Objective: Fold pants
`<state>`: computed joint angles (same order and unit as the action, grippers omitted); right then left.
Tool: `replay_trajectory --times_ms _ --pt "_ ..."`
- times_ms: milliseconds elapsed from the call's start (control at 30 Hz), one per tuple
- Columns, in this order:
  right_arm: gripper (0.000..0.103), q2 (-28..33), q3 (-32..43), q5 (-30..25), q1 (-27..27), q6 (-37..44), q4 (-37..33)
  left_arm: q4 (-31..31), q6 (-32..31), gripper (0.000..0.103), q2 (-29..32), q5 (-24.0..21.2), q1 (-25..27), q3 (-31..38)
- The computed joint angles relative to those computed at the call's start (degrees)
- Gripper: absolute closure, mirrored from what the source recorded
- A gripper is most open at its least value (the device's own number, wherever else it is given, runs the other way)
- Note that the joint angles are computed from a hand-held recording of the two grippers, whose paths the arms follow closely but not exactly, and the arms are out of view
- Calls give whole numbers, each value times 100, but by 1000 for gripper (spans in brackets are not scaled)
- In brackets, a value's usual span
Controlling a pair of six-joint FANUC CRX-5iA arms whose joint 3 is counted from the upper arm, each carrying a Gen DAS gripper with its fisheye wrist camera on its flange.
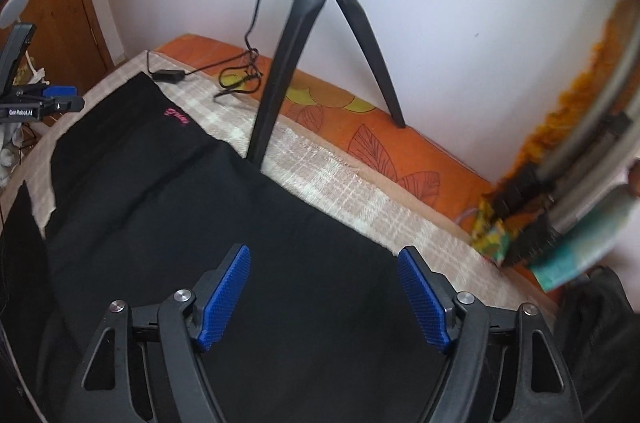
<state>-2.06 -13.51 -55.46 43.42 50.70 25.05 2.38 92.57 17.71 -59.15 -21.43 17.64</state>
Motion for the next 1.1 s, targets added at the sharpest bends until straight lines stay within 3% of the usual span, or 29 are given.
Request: replay_trajectory --times_ms 33,100,500,633,800,967,1100 --pt "25 98 85 28 -77 144 -90 -16 -4 34 70 -17 -10 32" --pt "24 260 228 79 -178 328 -224 81 -96 50 169 -35 32 27" --pt "16 948 847 -238 -510 1334 -792 137 3 50 343 99 135 -32" --pt "20 990 853 -250 -485 1309 -794 167 -18 50 417 107 130 35" --pt "50 906 859 -130 -480 1332 -1157 420 -82 42 525 38 225 117" --pt "96 836 586 -128 -70 918 -510 623 58 42 637 -173 308 282" --pt "98 624 301 -135 190 371 -23 973 282 41 715 -292 434 421"
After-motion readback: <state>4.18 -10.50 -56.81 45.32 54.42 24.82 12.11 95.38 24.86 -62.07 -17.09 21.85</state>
